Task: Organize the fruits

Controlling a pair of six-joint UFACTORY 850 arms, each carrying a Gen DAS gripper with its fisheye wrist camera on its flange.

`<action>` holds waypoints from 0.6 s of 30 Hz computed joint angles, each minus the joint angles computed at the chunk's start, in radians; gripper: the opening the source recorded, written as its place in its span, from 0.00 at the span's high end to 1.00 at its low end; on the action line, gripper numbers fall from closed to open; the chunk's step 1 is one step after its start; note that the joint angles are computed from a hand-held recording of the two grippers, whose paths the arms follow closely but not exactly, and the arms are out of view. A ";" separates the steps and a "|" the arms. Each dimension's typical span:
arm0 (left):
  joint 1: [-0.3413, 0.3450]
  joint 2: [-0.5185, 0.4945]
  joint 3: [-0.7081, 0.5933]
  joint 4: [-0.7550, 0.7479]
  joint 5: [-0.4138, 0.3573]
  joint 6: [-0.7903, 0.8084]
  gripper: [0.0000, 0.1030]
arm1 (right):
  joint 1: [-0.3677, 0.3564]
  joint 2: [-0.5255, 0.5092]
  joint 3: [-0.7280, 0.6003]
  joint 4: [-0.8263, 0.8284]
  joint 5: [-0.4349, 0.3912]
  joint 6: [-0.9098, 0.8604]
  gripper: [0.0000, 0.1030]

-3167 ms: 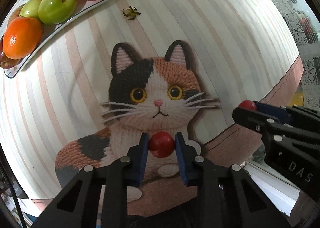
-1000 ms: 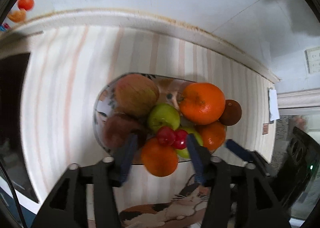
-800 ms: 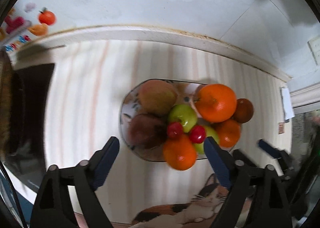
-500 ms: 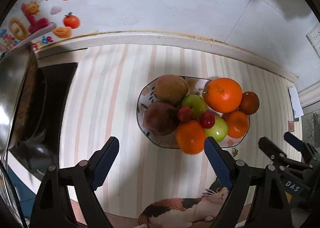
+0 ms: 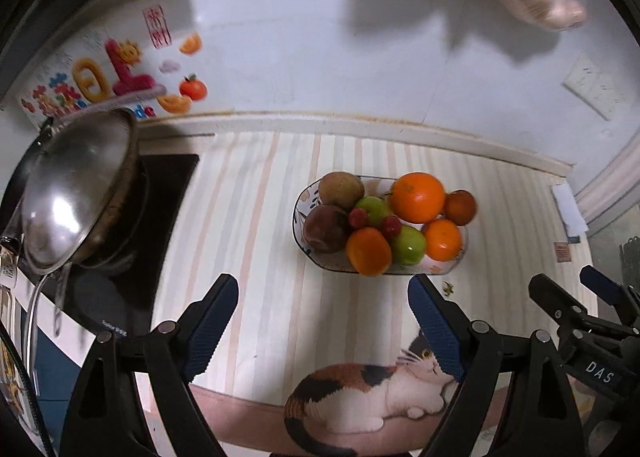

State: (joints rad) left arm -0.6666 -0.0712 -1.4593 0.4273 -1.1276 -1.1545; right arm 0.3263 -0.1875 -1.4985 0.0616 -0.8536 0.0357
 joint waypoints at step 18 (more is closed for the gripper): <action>-0.453 0.208 0.035 0.242 -0.319 -0.275 0.16 | 0.181 0.570 0.302 -0.219 -0.081 0.318 0.04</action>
